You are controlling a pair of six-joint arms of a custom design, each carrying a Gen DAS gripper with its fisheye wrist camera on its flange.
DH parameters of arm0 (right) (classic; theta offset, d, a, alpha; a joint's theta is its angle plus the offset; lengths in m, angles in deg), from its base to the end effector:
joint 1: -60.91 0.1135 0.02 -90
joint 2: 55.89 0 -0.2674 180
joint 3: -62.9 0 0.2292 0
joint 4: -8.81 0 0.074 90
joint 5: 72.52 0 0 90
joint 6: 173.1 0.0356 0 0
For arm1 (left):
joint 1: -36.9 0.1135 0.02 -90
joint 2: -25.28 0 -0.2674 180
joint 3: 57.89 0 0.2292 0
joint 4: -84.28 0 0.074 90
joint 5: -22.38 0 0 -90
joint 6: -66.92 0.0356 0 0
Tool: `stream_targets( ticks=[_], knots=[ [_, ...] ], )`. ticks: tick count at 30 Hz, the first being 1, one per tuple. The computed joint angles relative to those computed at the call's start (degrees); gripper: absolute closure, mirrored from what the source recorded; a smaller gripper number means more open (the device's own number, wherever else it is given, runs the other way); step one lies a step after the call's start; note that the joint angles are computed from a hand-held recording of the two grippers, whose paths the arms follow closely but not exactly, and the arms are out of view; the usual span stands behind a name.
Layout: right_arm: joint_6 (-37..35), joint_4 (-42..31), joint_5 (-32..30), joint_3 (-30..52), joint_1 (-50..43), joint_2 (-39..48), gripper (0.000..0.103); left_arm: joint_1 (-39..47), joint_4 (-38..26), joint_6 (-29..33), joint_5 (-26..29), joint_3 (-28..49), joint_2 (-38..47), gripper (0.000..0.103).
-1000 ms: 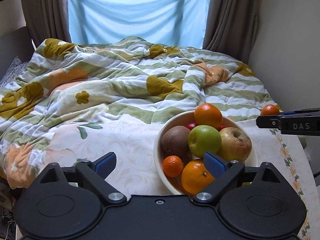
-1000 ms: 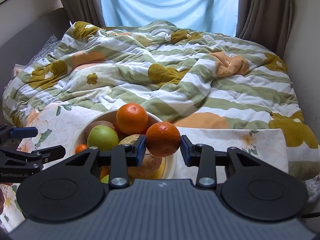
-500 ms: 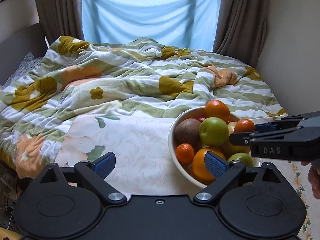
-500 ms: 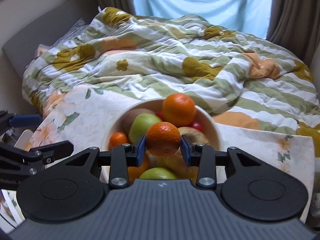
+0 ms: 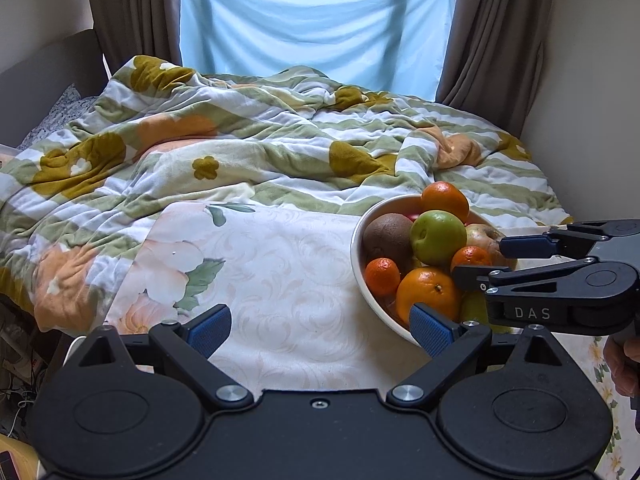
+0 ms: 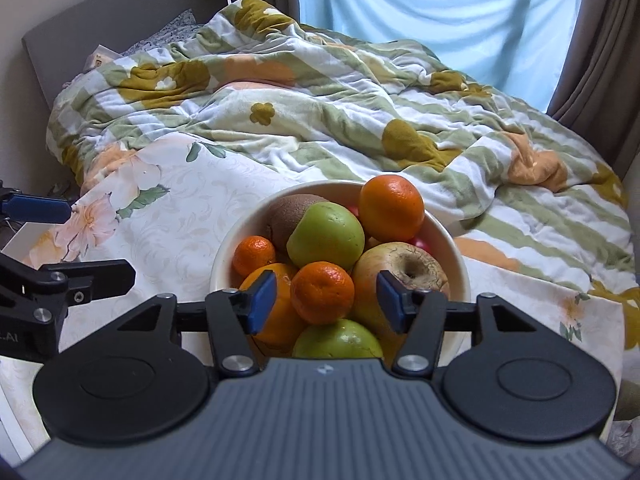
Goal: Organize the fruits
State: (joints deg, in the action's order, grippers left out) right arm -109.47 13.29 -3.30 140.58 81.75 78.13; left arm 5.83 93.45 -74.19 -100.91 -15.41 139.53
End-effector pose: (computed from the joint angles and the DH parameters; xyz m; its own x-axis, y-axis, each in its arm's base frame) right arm 0.3685 0.1538 0.0306 -0.4199 -0.6042 -0.6773 -0.8080 0.5887 -0.0243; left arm 0.2236 -0.1119 0.0475 -0.6448 -0.3711 -0.6682 -0.4569 0.8880 -0.0523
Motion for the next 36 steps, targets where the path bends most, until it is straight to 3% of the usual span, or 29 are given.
stream_targets(
  ticks=[4,8,13,19,22,26,29,36],
  knots=[
    [0.71,1.45,-0.51,-2.51,-0.62,-1.73,0.023,-2.22,-2.18,-2.51,-1.72,-0.57,-2.05,0.005],
    [0.49,2.56,-2.04,-6.75,-2.15,-5.98,0.022,-6.44,-6.99,-6.65,-5.12,-0.53,-5.99,0.005],
    [-0.46,3.78,-3.67,-13.91,-4.82,-13.46,0.021,-13.82,-19.84,-13.98,-10.8,2.54,-11.26,0.005],
    [-0.53,0.45,-5.6,-22.16,-9.8,-25.69,0.012,-22.68,-37.72,-24.61,-16.61,7.97,-15.77,0.005],
    [0.37,-1.22,-5.77,-26.09,-12.59,-31.89,0.0,-26.29,-43.67,-28.7,-18.14,9.21,-17.41,0.004],
    [2.72,-2.85,-4.21,-31.27,-15.3,-39.46,0.0,-29.9,-51.08,-33.03,-19.14,10.74,-18.45,0.001],
    [4.98,-4.4,-1.89,-35.13,-16.66,-44.69,0.0,-32.78,-54.91,-36.67,-18.97,10.78,-18.89,0.0],
    [9.11,-4.51,2.81,-45.41,-18.39,-55.76,0.0,-38.01,-55.91,-38.89,-16.58,8.55,-18.72,0.0]
  ],
)
